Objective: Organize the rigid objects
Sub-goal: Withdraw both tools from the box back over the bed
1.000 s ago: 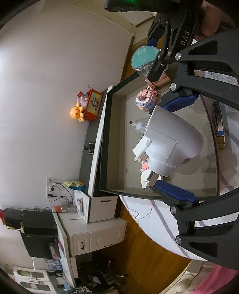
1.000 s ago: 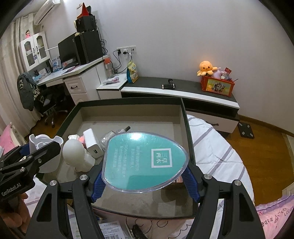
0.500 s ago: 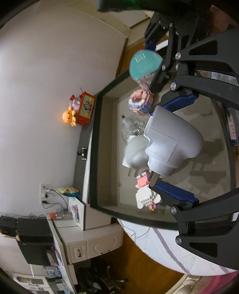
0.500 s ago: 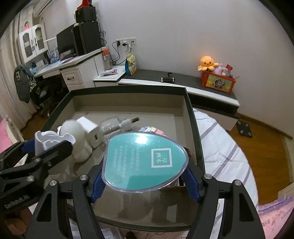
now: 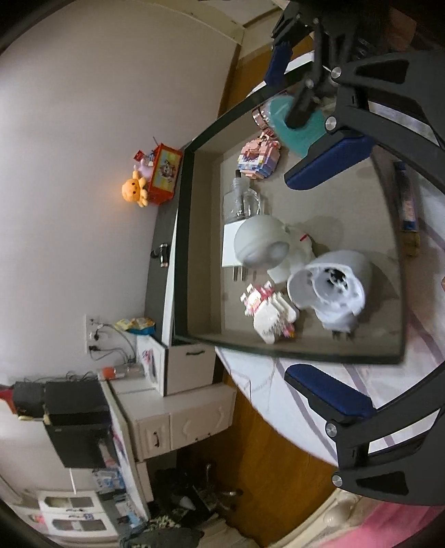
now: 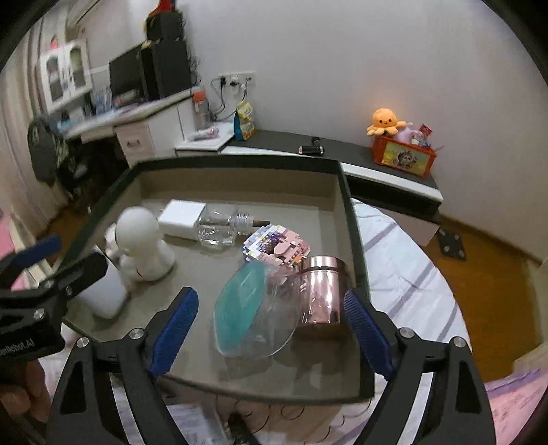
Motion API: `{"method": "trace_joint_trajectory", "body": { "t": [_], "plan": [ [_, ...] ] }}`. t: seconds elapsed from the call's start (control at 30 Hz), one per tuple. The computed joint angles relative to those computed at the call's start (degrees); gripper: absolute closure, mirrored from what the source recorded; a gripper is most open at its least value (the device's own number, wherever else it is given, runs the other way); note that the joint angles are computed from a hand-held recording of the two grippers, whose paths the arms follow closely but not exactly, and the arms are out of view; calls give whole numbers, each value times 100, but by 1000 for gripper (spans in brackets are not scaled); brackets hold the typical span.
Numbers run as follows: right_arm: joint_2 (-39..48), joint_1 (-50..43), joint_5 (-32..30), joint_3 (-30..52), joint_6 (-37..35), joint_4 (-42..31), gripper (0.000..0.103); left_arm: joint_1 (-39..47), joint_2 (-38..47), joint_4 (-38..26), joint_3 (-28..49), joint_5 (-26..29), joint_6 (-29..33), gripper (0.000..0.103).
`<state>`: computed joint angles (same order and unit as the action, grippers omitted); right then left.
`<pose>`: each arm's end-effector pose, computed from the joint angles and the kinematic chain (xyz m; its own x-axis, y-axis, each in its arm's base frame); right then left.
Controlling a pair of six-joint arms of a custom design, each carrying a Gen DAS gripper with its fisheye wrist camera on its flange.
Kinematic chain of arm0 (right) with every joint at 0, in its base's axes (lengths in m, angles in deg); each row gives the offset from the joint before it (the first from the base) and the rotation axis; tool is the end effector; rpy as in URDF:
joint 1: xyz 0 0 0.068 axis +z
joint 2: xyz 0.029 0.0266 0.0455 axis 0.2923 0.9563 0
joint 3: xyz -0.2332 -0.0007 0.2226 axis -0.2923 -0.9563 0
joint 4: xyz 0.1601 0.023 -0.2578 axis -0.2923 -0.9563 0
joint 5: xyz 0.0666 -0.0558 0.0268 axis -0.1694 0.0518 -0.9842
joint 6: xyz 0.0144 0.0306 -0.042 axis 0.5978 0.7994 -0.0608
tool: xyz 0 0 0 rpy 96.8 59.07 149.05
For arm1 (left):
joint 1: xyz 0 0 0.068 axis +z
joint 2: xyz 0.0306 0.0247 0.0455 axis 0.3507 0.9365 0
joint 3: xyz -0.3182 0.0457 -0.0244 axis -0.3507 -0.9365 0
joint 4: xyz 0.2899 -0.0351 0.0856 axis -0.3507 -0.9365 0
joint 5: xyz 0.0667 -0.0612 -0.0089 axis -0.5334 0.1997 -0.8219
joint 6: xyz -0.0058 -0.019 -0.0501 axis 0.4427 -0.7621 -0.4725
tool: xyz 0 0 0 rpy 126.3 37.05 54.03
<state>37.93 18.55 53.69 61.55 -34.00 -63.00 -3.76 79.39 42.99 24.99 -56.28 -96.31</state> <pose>0.2883 0.0178 0.1662 -0.6960 -0.2324 -0.6794 -0.3711 0.9265 0.0633 0.2308 -0.0893 0.1596 -0.6453 -0.1897 -0.7400 -0.1877 0.9784 -0.0871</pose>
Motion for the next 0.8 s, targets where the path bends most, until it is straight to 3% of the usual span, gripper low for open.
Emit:
{"method": "trace_joint_trajectory", "body": {
  "t": [0.1, 0.33, 0.6, 0.7, 0.8],
  "plan": [
    [-338, -438, -783, -156, 284, -42, 14, -231, -558, -473, -114, -244, -193, 0],
    [-1199, -804, -1395, -582, 88, -374, 14, -1313, -1491, -1998, -141, -1433, -1247, 0],
    [-2501, -1022, -1679, -998, -454, -1423, 14, -2776, -2107, -3976, -69, -2342, -3352, 0],
    [-3196, -1187, -1684, -1189, -543, -1848, 14, -3285, -2328, -4617, -36, -2599, -3929, 0],
    [-3893, -1333, -1589, -1349, -490, -2282, 14, -3648, -2608, -4997, -36, -2647, -4136, 0]
  ]
}}
